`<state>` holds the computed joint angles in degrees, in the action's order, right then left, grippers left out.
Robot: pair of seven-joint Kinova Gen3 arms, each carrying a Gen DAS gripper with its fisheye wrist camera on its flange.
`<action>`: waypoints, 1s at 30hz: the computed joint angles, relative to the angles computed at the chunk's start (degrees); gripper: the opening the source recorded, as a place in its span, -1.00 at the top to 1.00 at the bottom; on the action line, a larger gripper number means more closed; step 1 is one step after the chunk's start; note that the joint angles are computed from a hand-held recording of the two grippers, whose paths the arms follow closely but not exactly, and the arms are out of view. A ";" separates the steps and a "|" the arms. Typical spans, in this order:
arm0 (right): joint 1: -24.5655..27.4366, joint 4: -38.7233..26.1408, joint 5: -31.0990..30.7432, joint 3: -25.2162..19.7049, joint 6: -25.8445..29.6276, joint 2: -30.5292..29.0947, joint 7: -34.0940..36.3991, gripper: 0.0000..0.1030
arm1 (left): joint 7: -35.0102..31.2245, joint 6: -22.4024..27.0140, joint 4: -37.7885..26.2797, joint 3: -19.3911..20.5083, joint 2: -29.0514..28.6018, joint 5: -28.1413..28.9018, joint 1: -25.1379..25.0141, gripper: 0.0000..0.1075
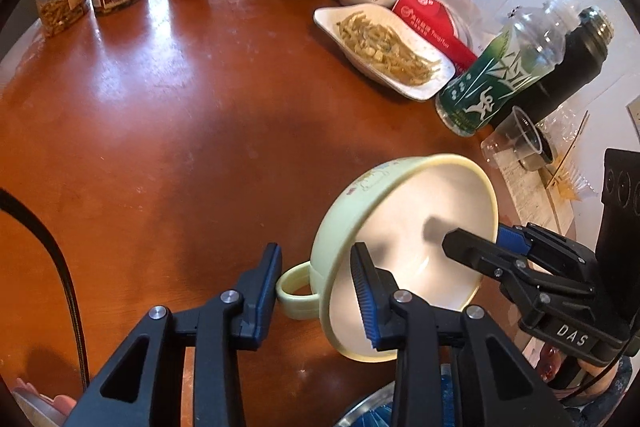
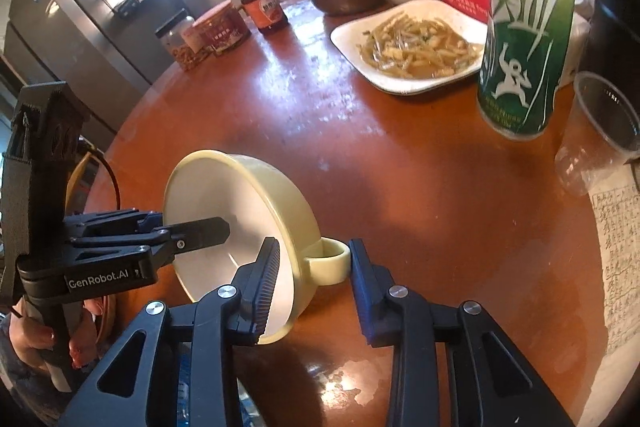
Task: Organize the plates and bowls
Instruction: 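Lift the cream enamel bowl with both grippers and carry it over the blue basket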
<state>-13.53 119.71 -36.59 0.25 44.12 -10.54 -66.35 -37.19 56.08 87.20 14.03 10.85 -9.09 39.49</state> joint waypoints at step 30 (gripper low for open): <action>-4.99 0.17 11.15 -5.73 8.69 -21.28 -18.27 0.33 | 12.08 11.16 -0.27 10.57 -11.57 -8.12 6.10 0.33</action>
